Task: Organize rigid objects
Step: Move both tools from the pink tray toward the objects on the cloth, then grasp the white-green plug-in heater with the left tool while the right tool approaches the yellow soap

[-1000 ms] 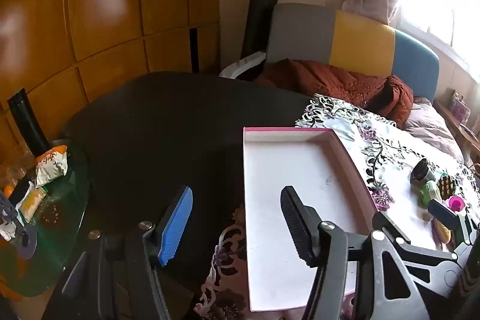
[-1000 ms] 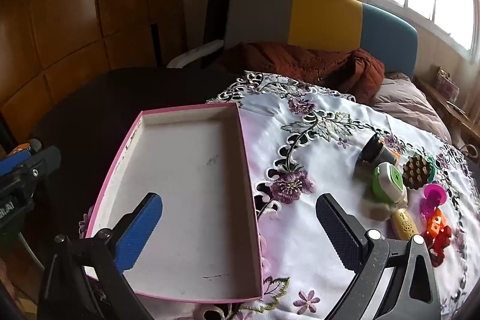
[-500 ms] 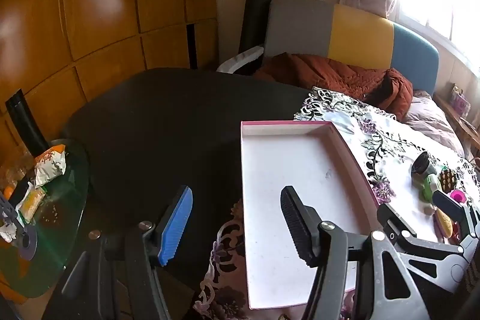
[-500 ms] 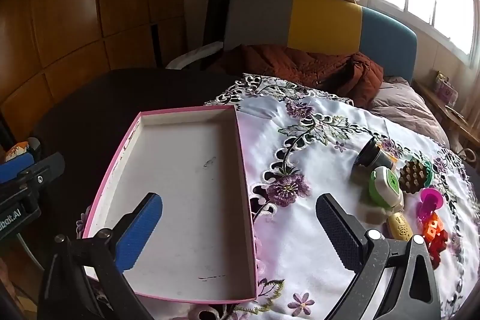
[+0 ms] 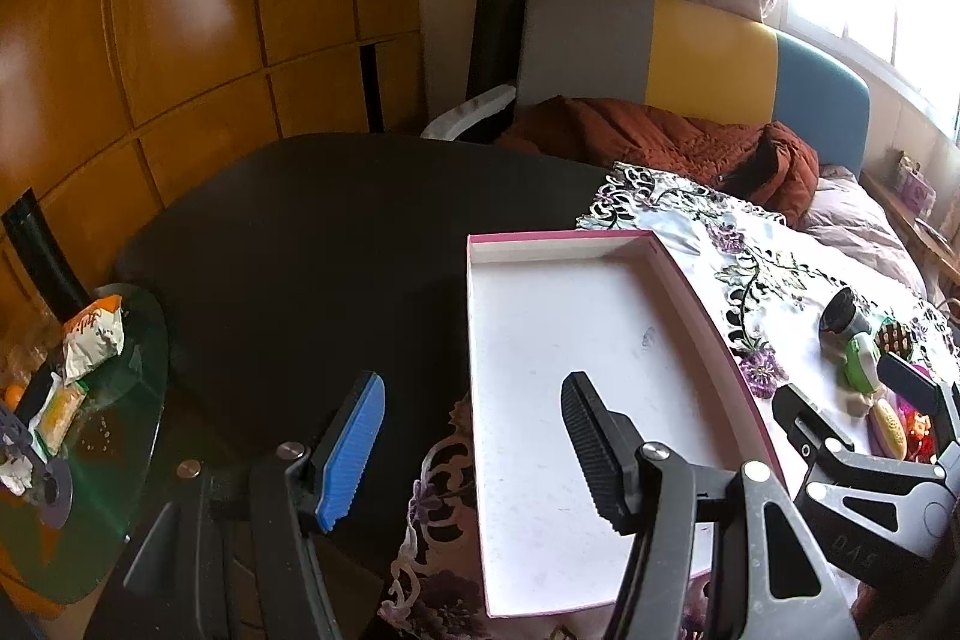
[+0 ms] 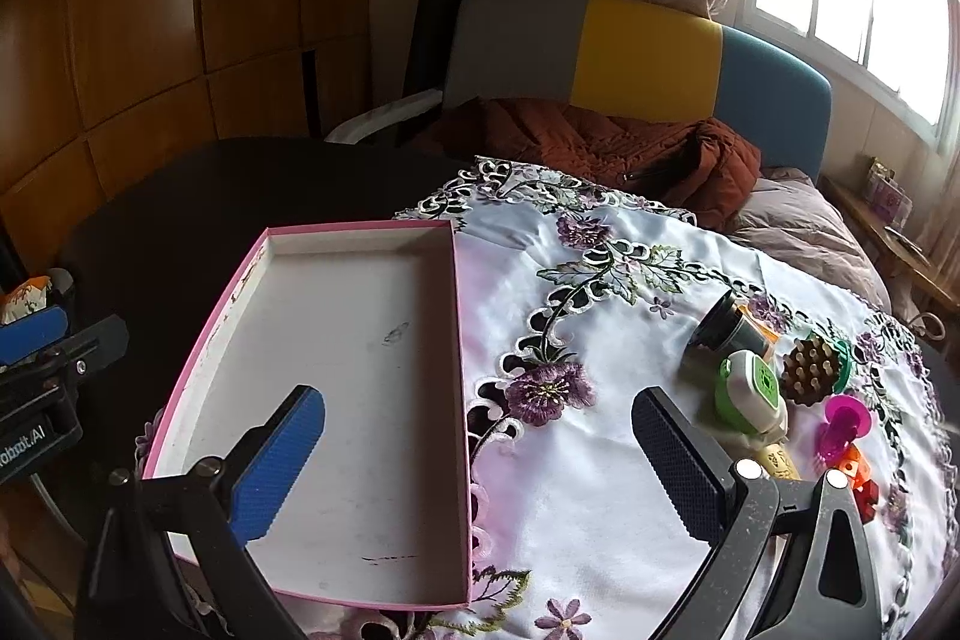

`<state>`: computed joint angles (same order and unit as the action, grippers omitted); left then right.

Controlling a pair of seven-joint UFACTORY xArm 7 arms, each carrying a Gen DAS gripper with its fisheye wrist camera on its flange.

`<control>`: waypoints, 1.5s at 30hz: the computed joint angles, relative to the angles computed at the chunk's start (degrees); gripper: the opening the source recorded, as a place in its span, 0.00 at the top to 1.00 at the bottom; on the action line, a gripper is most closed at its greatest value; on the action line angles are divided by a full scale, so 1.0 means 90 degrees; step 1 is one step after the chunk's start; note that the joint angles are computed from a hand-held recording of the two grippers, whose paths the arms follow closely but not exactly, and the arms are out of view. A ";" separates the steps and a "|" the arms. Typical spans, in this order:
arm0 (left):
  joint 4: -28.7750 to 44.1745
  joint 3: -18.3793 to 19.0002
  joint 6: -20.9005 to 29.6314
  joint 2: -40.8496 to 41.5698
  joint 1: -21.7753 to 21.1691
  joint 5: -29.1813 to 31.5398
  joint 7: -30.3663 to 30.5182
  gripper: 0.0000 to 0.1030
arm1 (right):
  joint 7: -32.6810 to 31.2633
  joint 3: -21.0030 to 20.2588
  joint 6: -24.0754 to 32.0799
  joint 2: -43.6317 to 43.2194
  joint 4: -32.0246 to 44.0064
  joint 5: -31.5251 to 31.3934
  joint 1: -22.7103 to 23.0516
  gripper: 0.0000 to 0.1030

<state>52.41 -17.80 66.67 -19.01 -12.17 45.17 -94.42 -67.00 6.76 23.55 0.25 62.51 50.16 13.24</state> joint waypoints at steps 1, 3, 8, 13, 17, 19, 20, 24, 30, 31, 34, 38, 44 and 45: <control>0.0014 -0.0002 0.0010 0.0009 -0.0003 -0.0001 0.0012 0.40 | -0.0024 -0.0005 0.0004 -0.0002 0.0000 0.0017 -0.0006 0.00; 0.0017 0.0006 -0.0003 0.0012 -0.0013 -0.0009 0.0032 0.40 | -0.0060 -0.0020 0.0036 0.0019 0.0042 0.0052 -0.0028 0.00; 0.0066 0.0033 -0.0085 0.0076 -0.0030 -0.0018 0.0143 0.40 | -0.0093 -0.0041 0.0049 0.0087 0.0170 0.0100 -0.0108 0.00; 0.0145 0.0052 -0.0165 0.0186 -0.0055 0.0018 0.0269 0.40 | -0.0132 -0.0031 -0.0016 0.0155 0.0253 0.0087 -0.0188 0.00; 0.0170 0.0092 -0.0338 0.0258 -0.0083 0.0092 0.0378 0.40 | -0.0224 -0.0035 0.0012 0.0242 0.0380 0.0007 -0.0265 0.00; 0.0138 0.0137 -0.0545 0.0261 -0.0092 0.0129 0.0460 0.40 | -0.0247 -0.0031 -0.0051 0.0318 0.0469 -0.0079 -0.0314 0.00; 0.0108 0.0164 -0.0683 0.0249 -0.0097 0.0126 0.0511 0.40 | -0.0207 -0.0038 -0.0044 0.0372 0.0542 -0.0158 -0.0350 0.00; -0.0106 0.0329 -0.1557 0.0159 -0.0047 0.0005 0.0793 0.40 | 0.0334 -0.0102 0.0143 0.0745 0.1057 -0.0694 -0.0577 0.00; -0.0039 0.0239 -0.2210 0.0321 0.0111 0.0068 0.0958 0.40 | 0.1261 -0.0115 -0.0124 0.1383 0.1903 -0.1599 -0.0993 0.00; -0.0011 0.0234 -0.2251 0.0357 0.0122 0.0054 0.0979 0.40 | 0.1320 -0.0079 -0.0170 0.1458 0.1988 -0.1689 -0.1067 0.00; 0.0218 0.0217 -0.2083 0.0580 0.0088 -0.0087 0.1197 0.40 | 0.1420 0.0051 -0.0271 0.1627 0.2195 -0.1886 -0.1284 0.00; 0.0492 0.0210 -0.1914 0.0848 -0.0028 0.0055 0.1368 0.40 | 0.1349 0.0215 -0.0425 0.1740 0.2314 -0.2001 -0.1516 0.00; 0.0664 0.0407 -0.2264 0.1061 -0.0220 0.0110 0.1620 0.40 | 0.1478 0.0286 -0.0504 0.1957 0.2533 -0.2240 -0.1655 0.00; 0.0677 0.0442 -0.2354 0.1084 -0.0226 0.0070 0.1664 0.40 | 0.1464 0.0310 -0.0534 0.1995 0.2573 -0.2262 -0.1689 0.00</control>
